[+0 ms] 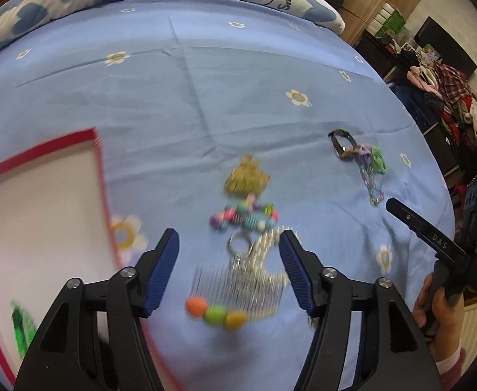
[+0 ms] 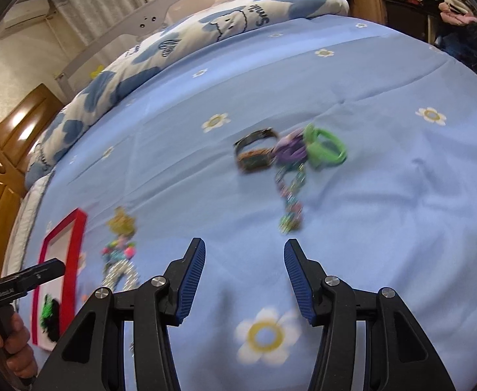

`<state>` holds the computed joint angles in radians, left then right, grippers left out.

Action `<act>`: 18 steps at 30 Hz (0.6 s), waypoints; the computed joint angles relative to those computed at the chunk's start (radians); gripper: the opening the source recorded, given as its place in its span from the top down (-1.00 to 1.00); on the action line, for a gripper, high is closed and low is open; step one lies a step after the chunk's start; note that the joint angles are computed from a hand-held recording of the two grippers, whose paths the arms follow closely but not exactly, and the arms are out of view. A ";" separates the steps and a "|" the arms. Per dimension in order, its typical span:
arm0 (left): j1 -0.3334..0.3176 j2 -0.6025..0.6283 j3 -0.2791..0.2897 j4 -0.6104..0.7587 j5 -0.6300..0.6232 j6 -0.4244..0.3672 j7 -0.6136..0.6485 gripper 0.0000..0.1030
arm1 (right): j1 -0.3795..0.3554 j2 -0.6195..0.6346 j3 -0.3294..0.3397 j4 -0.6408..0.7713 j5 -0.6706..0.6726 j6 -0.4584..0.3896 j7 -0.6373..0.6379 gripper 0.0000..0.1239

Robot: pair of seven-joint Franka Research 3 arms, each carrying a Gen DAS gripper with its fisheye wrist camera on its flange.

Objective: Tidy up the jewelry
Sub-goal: 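Grasp the yellow hair claw with left tool while right tool grasps beaded bracelet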

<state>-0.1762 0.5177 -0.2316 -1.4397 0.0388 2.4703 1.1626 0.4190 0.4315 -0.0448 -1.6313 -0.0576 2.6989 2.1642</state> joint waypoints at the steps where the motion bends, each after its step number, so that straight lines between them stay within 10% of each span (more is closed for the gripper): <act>1: -0.008 0.034 0.005 0.049 0.010 -0.016 -0.001 -0.34 | 0.000 0.016 -0.007 0.022 -0.008 -0.012 0.000 0.15; 14: -0.109 0.447 0.058 0.685 0.066 -0.337 0.029 -0.35 | -0.035 0.206 -0.012 0.277 0.009 -0.180 -0.098 0.15; 18: -0.119 0.488 0.067 0.747 0.071 -0.369 0.048 0.23 | -0.002 0.220 -0.047 0.303 -0.041 -0.205 -0.071 0.48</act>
<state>-0.2952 1.0060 -0.1650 -0.6926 0.1101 2.1012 1.2105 0.4167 0.6519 -0.0914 -1.3285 -0.0982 2.4943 2.0933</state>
